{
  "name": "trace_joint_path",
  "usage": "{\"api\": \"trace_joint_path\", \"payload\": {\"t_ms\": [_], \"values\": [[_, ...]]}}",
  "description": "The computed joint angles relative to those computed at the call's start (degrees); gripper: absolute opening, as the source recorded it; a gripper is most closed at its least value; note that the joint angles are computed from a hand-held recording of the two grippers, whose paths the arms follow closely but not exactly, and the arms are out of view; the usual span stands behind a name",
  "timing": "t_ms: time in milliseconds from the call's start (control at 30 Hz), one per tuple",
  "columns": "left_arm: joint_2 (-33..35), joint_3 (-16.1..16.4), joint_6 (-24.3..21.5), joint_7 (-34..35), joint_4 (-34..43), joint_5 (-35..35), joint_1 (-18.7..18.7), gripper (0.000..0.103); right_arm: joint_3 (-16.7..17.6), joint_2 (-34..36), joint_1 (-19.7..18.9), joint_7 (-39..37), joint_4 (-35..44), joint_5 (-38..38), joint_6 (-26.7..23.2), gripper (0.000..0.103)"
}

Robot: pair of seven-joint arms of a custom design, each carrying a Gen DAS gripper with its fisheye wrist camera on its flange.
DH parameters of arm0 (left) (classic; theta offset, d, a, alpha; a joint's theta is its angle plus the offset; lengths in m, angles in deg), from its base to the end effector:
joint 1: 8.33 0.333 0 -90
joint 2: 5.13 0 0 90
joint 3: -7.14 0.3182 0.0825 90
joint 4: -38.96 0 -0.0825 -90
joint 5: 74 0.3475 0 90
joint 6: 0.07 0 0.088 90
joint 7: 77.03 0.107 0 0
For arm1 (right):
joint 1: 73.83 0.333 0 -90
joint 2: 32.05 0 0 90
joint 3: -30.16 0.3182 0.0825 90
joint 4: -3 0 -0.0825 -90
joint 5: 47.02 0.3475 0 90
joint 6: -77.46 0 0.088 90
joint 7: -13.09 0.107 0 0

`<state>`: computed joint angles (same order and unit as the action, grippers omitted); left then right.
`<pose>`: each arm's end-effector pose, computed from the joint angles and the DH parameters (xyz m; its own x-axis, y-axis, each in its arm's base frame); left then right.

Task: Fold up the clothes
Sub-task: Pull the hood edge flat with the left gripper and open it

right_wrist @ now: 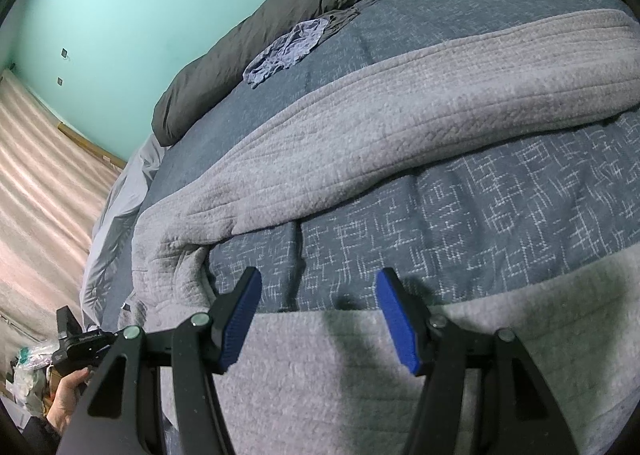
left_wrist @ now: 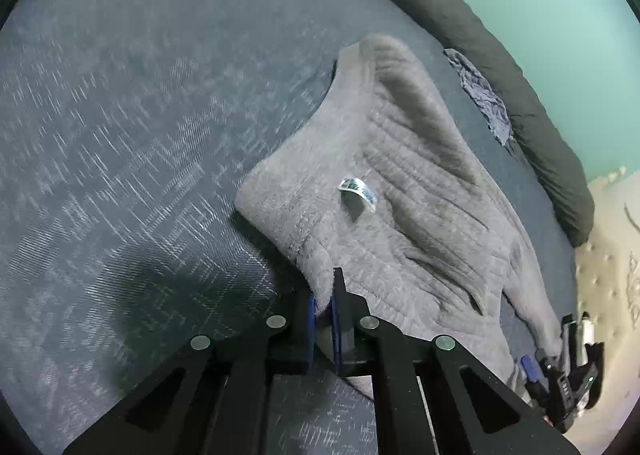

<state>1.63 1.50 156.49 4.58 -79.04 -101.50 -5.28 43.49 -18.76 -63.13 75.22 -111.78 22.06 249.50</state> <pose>0.5808 -0.0068 0.4609 0.3391 -0.8265 0.4494 -0.7676 -0.5193 -0.3758 0.5660 0.1692 0.4217 -0.0350 -0.7986 -0.6008 -0.7806 0.3973 -0.4825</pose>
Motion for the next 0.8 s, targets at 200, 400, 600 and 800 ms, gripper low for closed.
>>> {"api": "trace_joint_path", "payload": {"t_ms": [200,400,600,800], "values": [[-7.7,0.4,-1.1,-5.5,-2.6,7.5,-1.3,0.004,0.3,-0.4,-0.1,-1.6,0.2,1.7,0.0,0.061],[-17.2,0.2,-4.3,-8.3,-6.8,10.7,-0.9,0.004,-0.6,-1.6,0.2,-5.2,0.2,6.4,-0.2,0.061],[-17.5,0.7,-5.7,-10.7,-11.0,9.9,0.1,0.004,-2.5,-2.7,1.5,-7.8,0.2,9.9,-1.2,0.061],[-10.8,0.6,-4.9,-13.9,-9.9,10.0,0.4,0.005,-3.6,-2.2,2.3,-6.3,0.5,8.1,-1.7,0.061]]}}
